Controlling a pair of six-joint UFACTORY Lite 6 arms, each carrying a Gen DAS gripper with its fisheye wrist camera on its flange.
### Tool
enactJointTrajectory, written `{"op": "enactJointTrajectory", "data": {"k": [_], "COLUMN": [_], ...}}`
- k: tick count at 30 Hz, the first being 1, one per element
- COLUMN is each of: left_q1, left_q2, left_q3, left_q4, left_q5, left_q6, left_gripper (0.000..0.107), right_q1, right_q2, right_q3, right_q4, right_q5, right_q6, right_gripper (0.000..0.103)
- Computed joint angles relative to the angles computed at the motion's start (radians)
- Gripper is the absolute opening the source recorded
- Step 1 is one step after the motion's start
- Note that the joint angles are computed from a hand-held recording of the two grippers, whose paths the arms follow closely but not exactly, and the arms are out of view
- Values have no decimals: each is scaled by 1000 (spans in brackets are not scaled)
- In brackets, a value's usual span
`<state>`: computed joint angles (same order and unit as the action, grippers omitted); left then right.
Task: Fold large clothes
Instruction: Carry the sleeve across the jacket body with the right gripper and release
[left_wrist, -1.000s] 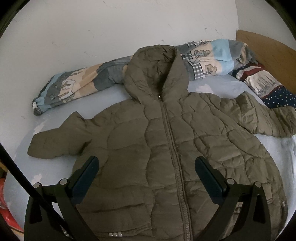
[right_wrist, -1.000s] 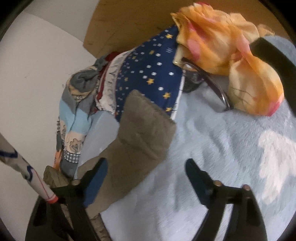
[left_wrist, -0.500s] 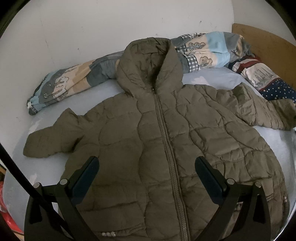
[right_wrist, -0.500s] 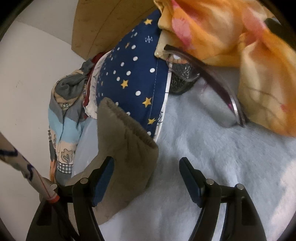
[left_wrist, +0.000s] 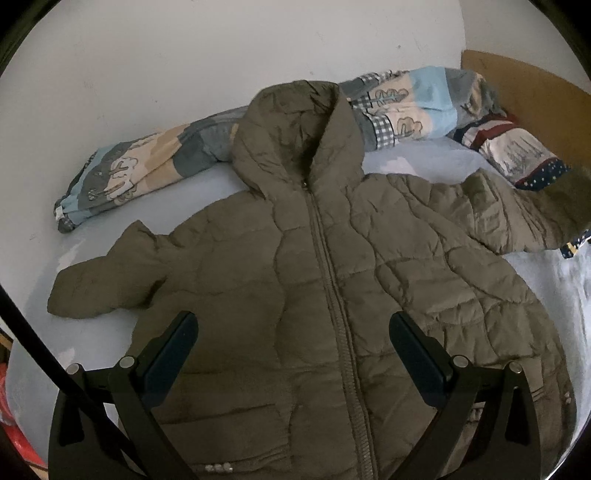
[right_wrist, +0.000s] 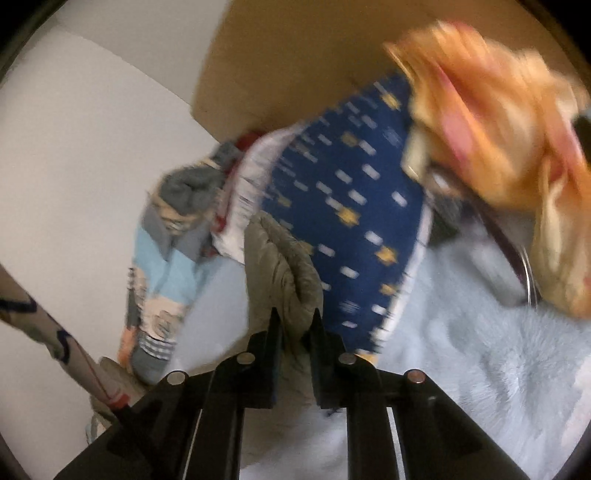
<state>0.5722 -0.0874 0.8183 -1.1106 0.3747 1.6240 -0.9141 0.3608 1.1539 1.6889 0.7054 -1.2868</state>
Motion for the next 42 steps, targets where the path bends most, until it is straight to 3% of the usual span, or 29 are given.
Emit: {"op": "enactJointTrajectory", "data": {"k": [8, 14, 19, 24, 28, 31, 36, 40, 42], "left_q1": [80, 136, 180, 233, 265, 287, 314, 322, 324], "left_q2": [14, 45, 77, 141, 186, 213, 275, 304, 310], "left_q3": [47, 100, 139, 209, 257, 285, 350, 378, 383], "left_q4": [-1, 6, 12, 31, 47, 49, 94, 122, 124], "left_q5": [55, 92, 112, 136, 144, 148, 153, 145, 141], "left_q6": [1, -11, -16, -41, -54, -50, -104, -135, -137], "left_gripper": [103, 103, 103, 103, 103, 103, 103, 103, 103], "right_q1": [148, 413, 711, 1043, 1222, 1324, 1474, 1518, 1534], "right_q2": [-352, -556, -581, -453, -295, -157, 145, 398, 537], "right_q3": [-31, 44, 102, 190, 280, 378, 625, 821, 941], "right_q4": [-126, -308, -450, -735, -898, -957, -1234, -1197, -1085], "right_q5": [-31, -134, -272, -431, -498, -512, -481, -424, -392], "right_q6": [263, 493, 649, 903, 1073, 1136, 1405, 1392, 1307], "right_gripper": [13, 13, 13, 13, 13, 13, 13, 13, 13]}}
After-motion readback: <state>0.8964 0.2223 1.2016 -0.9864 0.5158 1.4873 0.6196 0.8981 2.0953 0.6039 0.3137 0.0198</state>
